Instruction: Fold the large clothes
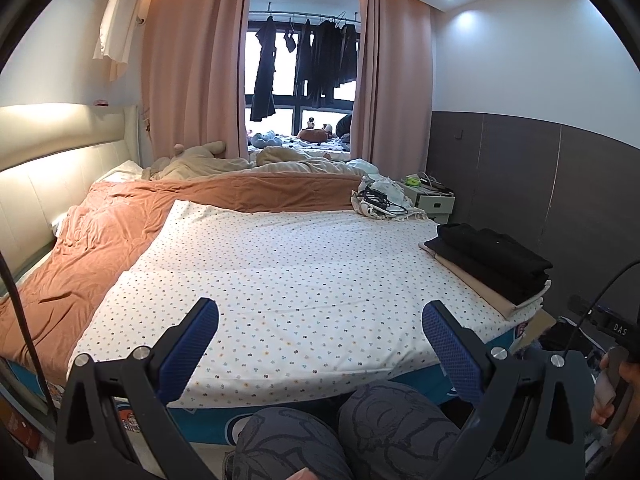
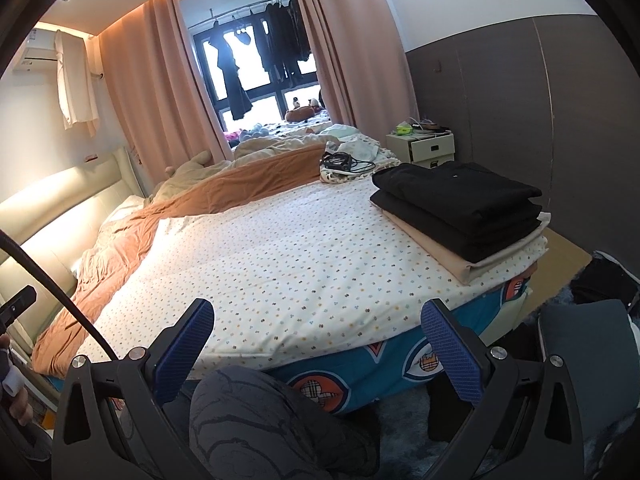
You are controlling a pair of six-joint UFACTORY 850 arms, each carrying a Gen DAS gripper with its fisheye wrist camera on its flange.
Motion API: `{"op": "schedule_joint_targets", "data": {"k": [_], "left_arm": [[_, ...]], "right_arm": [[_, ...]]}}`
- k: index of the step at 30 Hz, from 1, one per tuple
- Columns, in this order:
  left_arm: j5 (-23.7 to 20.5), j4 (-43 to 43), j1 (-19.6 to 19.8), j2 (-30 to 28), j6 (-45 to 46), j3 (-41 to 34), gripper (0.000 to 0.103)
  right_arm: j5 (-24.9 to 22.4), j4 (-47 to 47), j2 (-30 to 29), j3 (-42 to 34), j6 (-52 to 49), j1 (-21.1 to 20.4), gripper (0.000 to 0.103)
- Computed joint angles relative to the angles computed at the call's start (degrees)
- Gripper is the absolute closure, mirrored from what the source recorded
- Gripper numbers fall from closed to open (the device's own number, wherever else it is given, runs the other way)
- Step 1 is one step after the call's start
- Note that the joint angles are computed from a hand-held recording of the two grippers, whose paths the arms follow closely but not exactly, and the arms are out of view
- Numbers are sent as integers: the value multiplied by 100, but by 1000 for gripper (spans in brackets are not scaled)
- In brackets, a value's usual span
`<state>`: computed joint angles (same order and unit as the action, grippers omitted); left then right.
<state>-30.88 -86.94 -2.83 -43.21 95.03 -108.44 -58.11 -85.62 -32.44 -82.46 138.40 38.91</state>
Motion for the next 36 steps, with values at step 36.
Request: {"op": "schedule_joint_targets", "data": {"k": [36], "left_arm": [[-15,-206,82,203,151,311,0]], "right_arm": [[32,268,-139,-226,-61,55,0]]}}
